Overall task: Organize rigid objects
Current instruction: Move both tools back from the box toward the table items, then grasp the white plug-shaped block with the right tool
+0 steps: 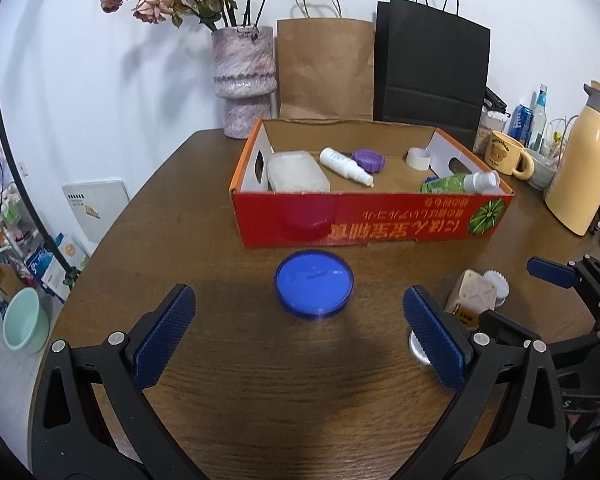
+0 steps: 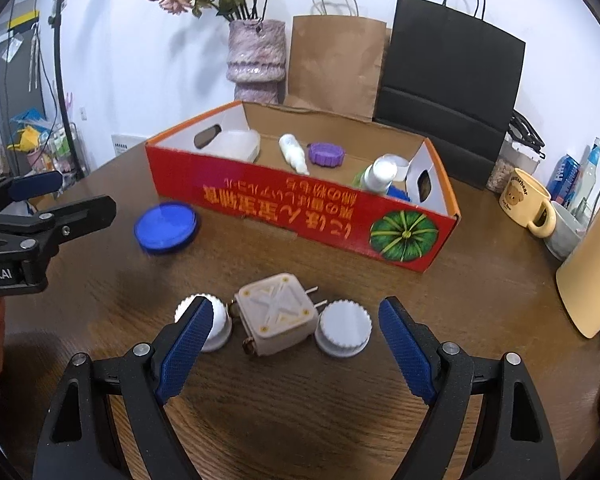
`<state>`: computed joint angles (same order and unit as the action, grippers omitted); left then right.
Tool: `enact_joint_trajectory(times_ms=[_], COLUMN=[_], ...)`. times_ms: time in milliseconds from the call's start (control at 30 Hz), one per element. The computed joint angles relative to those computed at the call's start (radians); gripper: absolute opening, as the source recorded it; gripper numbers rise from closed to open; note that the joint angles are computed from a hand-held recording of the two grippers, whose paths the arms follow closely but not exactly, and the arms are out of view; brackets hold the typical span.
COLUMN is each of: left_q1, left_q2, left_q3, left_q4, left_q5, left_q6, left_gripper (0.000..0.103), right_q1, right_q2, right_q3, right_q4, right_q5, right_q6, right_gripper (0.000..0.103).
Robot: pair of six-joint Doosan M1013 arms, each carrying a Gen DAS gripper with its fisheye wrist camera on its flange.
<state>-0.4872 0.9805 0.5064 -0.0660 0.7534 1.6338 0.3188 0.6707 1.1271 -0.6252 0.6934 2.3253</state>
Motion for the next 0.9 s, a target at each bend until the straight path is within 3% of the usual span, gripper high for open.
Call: enact_joint_trajectory(times_ms=[267, 367, 467, 600, 900], left_q1=[0.005, 0.006, 0.006, 0.006, 0.006], left_q2=[0.003, 0.004, 0.008, 0.014, 0.01], left_q3=[0.009, 0.009, 0.003, -0.007, 0.004], left_q4=[-0.014, -0.016, -0.017, -0.019, -0.02], left_q5=[0.013, 0.011, 0.017, 0.028, 0.022], left_q6=[-0.006, -0.005, -0.007, -0.011, -0.009], left_gripper=[0.103, 0.103, 0.103, 0.103, 0.103], right_q1=[0.0, -0.005, -0.014, -0.018, -0.014], right_q2=[0.018, 0.028, 0.036, 0.041, 0.031], right_q3=[-0.015, -0.029, -0.04, -0.049, -0.031], right_q4=[0.007, 0.024, 0.071, 0.124, 0.097], right_q5=[-0.013, -0.007, -0.008, -0.011, -0.042], right_q6=[-0.03, -0.043, -0.075, -0.128, -0.109], right_gripper=[0.089, 0.079, 0.077, 0.052, 0.05])
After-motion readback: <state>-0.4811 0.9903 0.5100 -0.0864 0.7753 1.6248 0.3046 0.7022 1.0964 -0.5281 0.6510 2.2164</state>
